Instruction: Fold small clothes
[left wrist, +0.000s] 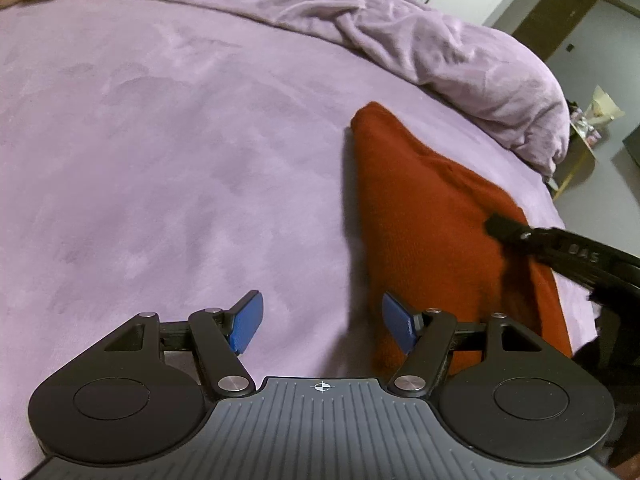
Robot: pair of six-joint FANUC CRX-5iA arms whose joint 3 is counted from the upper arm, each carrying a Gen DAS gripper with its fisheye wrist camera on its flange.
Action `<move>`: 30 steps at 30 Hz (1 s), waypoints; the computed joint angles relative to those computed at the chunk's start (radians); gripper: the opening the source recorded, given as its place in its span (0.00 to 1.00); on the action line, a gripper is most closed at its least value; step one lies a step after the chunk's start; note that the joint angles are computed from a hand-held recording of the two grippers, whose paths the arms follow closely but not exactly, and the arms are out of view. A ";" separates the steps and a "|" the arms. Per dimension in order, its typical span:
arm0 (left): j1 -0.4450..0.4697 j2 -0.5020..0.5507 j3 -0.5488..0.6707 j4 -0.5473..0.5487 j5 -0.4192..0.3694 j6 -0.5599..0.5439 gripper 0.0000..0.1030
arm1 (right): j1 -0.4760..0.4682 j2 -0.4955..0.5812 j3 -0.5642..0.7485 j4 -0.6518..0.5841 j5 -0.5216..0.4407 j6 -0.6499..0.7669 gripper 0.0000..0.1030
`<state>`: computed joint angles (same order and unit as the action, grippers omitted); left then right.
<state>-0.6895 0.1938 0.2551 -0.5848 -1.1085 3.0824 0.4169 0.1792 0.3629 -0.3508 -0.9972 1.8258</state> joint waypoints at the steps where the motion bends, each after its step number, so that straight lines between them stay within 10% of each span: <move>1: -0.003 0.009 0.010 -0.010 -0.001 -0.003 0.70 | 0.000 -0.013 -0.016 0.009 0.030 0.006 0.09; 5: 0.010 0.074 0.062 0.028 0.001 -0.089 0.70 | -0.010 0.052 -0.013 0.136 -0.010 -0.085 0.10; 9: 0.000 0.103 0.088 0.018 -0.027 -0.139 0.69 | -0.084 0.050 0.030 0.003 -0.061 -0.026 0.15; 13: 0.006 0.088 0.060 0.021 0.003 -0.125 0.69 | -0.160 0.047 0.064 -0.095 -0.080 -0.028 0.69; 25: 0.000 0.122 0.103 0.013 -0.042 -0.154 0.69 | -0.226 0.249 0.320 -0.333 -0.326 -0.233 0.65; 30: -0.008 0.132 0.117 0.005 -0.062 -0.186 0.69 | -0.121 0.228 0.281 -0.127 -0.273 -0.214 0.23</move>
<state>-0.6979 0.3259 0.3716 -0.5798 -1.1704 2.8961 0.2958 0.4069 0.6435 -0.4780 -1.2698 1.6114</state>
